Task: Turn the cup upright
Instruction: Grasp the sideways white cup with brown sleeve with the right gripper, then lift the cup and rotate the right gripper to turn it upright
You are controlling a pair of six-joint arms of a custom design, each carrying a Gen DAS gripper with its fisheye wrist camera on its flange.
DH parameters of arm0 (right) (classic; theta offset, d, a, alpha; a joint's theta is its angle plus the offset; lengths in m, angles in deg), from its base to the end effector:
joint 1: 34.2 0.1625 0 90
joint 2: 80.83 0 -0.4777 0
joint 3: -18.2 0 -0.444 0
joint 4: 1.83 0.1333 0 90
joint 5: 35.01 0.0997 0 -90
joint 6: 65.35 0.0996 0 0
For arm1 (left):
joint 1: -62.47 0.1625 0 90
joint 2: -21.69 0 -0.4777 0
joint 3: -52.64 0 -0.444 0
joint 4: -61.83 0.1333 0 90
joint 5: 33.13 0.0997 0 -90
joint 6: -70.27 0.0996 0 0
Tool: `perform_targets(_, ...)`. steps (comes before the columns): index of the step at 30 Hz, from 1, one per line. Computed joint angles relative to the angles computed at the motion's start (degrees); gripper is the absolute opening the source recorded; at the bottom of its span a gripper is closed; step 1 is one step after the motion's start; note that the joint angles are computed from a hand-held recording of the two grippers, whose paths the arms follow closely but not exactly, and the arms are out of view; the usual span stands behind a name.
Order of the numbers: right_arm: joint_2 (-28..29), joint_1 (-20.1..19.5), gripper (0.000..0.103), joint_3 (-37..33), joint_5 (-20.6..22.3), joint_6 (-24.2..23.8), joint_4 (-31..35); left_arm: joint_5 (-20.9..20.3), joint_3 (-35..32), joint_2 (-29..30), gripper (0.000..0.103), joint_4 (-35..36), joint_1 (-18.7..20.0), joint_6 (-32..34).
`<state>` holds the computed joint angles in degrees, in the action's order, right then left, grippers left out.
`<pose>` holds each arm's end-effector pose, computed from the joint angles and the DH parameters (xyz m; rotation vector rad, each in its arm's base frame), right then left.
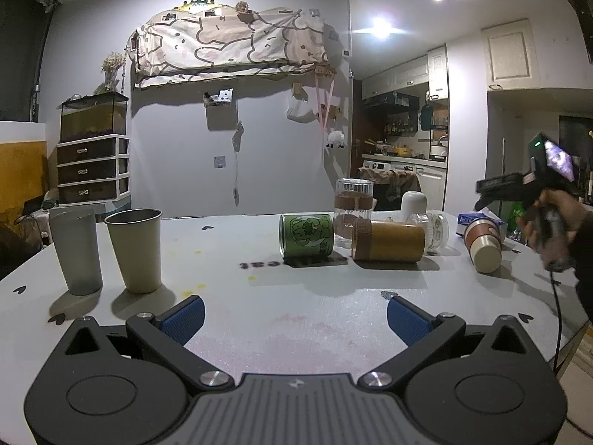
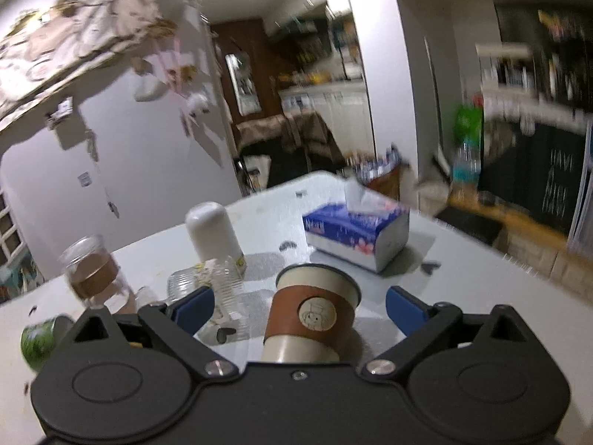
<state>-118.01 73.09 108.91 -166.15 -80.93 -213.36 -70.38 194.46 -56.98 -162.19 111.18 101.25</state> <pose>0.2880 -0.6973 0.1585 0.0834 -2.1414 1.4128 -0.0937 -0.4288 0.3092 0.5864 1.9546 -1.4496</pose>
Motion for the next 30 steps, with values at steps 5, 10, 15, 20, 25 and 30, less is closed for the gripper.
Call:
perform_targets(5, 0.6, -2.75, 0.095, -3.53, 0.96, 11.44, 14.24, 0.79, 0.13, -0.08, 0.103, -0.09, 0.07, -0.03)
perform_targets(10, 1.67, -3.59, 0.085, -4.39, 0.33, 13.54, 15.18, 0.72, 0.19, -0.21, 0.103, -0.06, 0.19, -0.21)
perform_targets(15, -0.72, -4.43, 0.073, -1.37, 3.42, 18.26, 17.31, 0.84, 0.2, -0.69, 0.103, 1.02, 0.35, -1.02)
perform_targets(20, -2.46, -3.34, 0.073, 3.56, 5.44, 14.73, 16.18, 0.51, 0.21, -0.99, 0.103, 1.46, 0.44, -1.03)
perform_targets(25, -4.82, -1.84, 0.073, 11.34, 10.28, 12.01, 13.27, 1.27, 0.05, -0.52, 0.103, 0.75, 0.21, -0.84)
perform_targets(30, -5.91, 0.14, 0.073, 17.86, 15.31, 13.22, 10.46, 1.47, 0.01, -0.76, 0.103, 1.72, 0.44, -2.62)
